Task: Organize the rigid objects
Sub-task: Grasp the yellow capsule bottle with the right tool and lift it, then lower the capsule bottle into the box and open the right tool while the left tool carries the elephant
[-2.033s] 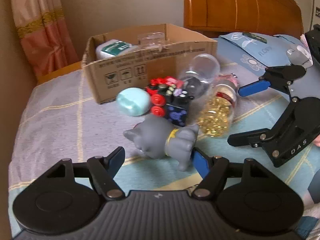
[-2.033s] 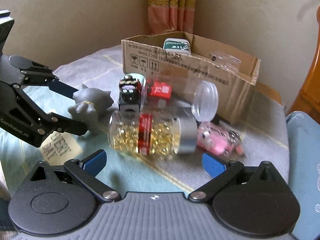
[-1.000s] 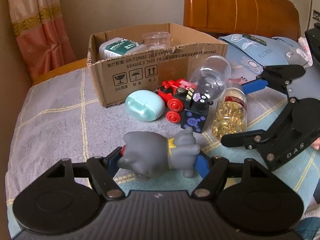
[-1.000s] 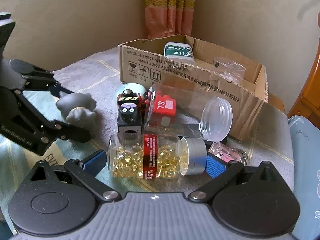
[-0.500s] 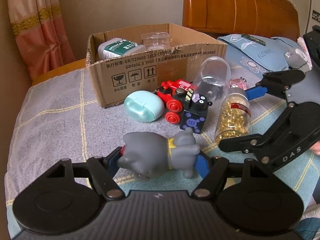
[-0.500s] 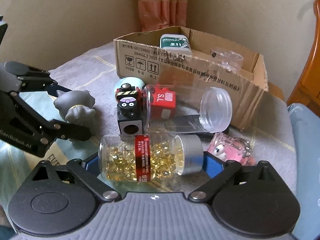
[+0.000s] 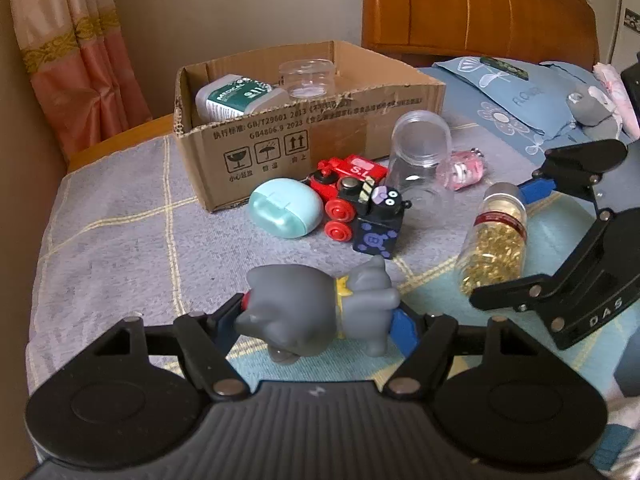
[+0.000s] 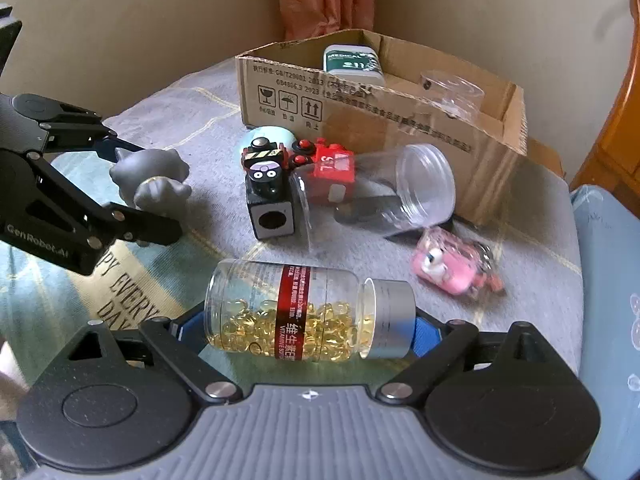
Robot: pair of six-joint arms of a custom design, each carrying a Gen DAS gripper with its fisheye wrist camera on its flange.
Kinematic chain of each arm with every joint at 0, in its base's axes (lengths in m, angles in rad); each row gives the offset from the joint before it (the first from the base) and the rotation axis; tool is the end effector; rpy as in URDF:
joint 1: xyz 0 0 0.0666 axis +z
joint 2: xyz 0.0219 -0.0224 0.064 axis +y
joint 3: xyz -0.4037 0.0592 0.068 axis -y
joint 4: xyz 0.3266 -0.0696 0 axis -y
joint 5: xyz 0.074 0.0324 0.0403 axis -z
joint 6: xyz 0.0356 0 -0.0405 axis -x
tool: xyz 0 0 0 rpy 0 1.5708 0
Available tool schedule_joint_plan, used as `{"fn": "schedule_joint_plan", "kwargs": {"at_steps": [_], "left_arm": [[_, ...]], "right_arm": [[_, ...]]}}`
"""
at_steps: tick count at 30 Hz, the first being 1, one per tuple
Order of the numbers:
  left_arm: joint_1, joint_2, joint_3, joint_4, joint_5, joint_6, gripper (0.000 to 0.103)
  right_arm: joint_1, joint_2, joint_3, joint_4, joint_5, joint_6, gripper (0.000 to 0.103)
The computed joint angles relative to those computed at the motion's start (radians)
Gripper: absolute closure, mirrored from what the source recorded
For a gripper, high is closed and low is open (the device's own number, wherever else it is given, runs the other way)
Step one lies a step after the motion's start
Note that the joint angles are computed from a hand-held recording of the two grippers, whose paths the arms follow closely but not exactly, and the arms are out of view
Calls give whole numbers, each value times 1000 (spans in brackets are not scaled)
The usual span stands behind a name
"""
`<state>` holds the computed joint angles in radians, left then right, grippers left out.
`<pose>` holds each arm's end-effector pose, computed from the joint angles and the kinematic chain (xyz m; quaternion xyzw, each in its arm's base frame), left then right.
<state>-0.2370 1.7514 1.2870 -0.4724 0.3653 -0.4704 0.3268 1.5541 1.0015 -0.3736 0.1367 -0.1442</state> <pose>0.4992 -0.1341 0.2827 0.3768 0.8569 -0.1357 0.3245 0.4057 0.1320 0.2765 -0.0647 0.9443 0.0107 0.3224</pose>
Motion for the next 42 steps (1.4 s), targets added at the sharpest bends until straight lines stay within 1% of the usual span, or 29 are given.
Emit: {"fn": "schedule_joint_plan", "kwargs": {"at_steps": [4, 7, 9, 15, 21, 24, 28, 30, 35, 42], "left_arm": [[7, -13, 27, -68, -3, -29, 30], [9, -20, 56, -131, -17, -50, 30], [14, -24, 76, -167, -6, -64, 30], [12, -38, 124, -235, 13, -112, 30], [7, -26, 204, -303, 41, -141, 30], [2, -15, 241, -311, 40, -151, 30], [-1, 11, 309, -334, 47, -141, 30], [-2, 25, 343, -342, 52, -133, 30], [-8, 63, 431, -335, 47, -111, 30], [-23, 145, 576, -354, 17, -91, 30]], "right_arm": [[-6, -39, -5, -34, -12, 3, 6], [-8, -64, 6, -68, -11, 16, 6], [-11, -79, 15, -87, -8, 20, 6], [-34, -93, 81, -140, -2, 30, 6], [-58, -87, 160, -169, -2, 57, 6], [-74, -74, 206, -184, -4, 71, 6], [-102, -43, 276, -195, 4, 86, 6], [-117, -18, 319, -201, 10, 87, 6], [-149, 48, 408, -219, 15, 91, 6], [-189, 151, 521, -255, 2, 73, 6]]}}
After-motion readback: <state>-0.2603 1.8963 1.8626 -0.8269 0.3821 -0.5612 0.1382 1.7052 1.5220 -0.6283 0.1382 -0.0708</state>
